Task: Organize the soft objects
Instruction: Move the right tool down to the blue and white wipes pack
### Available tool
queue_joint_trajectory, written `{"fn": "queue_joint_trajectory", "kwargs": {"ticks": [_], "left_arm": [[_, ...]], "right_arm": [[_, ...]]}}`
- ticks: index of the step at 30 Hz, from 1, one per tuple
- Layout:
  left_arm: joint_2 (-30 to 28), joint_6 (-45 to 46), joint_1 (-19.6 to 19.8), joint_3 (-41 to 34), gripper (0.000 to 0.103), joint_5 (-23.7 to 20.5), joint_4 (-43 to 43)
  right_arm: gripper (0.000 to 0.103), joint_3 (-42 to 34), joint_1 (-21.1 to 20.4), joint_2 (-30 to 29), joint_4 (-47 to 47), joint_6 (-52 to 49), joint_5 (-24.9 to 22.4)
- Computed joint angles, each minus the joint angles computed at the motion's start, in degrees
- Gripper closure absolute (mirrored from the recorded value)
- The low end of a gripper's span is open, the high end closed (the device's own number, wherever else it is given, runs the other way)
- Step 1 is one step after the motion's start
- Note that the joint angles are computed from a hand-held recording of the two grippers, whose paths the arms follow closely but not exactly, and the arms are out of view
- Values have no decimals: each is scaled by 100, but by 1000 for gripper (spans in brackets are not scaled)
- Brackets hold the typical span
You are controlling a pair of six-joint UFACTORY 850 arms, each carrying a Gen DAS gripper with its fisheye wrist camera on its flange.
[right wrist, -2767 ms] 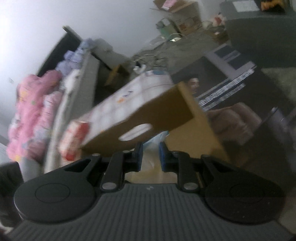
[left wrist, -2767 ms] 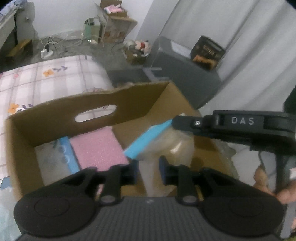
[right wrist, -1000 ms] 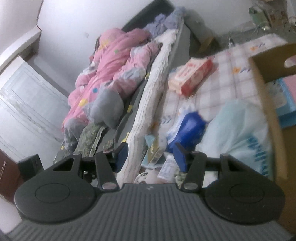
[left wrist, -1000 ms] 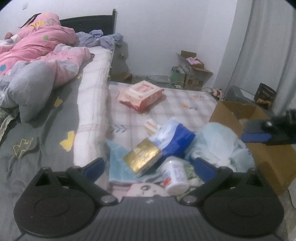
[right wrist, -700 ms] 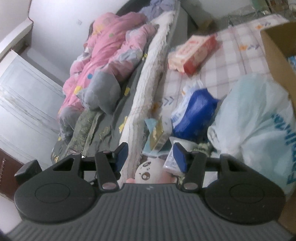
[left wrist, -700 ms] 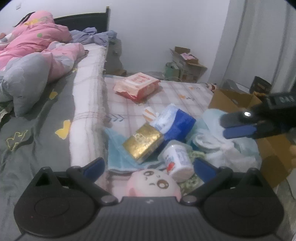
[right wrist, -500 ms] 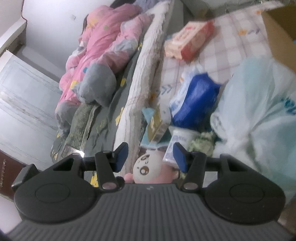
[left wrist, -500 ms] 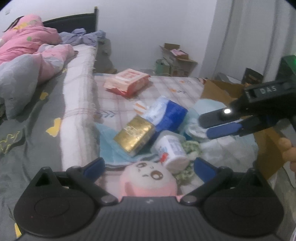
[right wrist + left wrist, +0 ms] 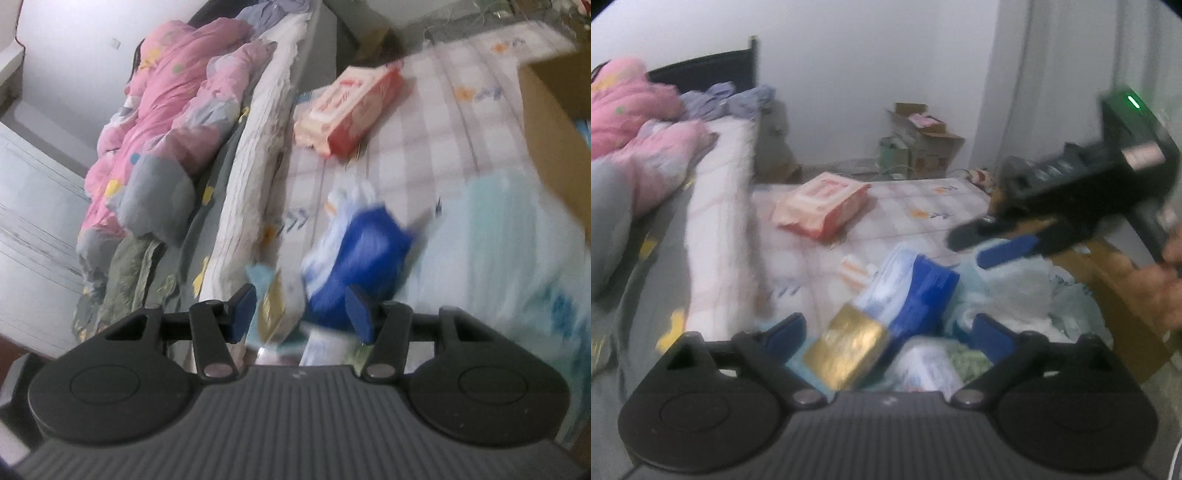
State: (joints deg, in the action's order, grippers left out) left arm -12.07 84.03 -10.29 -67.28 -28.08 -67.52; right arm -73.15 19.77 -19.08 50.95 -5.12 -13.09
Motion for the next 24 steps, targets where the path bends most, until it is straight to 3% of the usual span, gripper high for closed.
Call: {"fn": "queue_joint_trajectory", "kwargs": {"ticks": [3,7,12,16,17,20,24], "left_arm": [[-350,-276,-208,-410,5,73,548],[-799,-724,-434,-861,6,167,1171],[-1195,-1447,-532,-1208,12,181,1876],[-1287,-1655,-494,-1254,13,155,2058],[-1293,-1675,-487,-1256,13,161,2091],[-1276,-1698,-461,-1225,15,181,2137],[-1164,-1777,-388,-1153,16,166,2103]], "right_arm": [[43,-668,-133,-432,-1638,1309,-405],[32,-1667,-264,-1190,-2749,1897,-1098],[25,-2738,-414,-2141,-2745,1455,-2048],[25,-3081,-503,-2547,-2307,1074,-2371],[25,-3084,-536,-2579,-2063,894,-2399],[49,-2938,-537,-2499,-1580,422,-2349],[66,-2795,-369,-2281,-1994,401,-2017]]}}
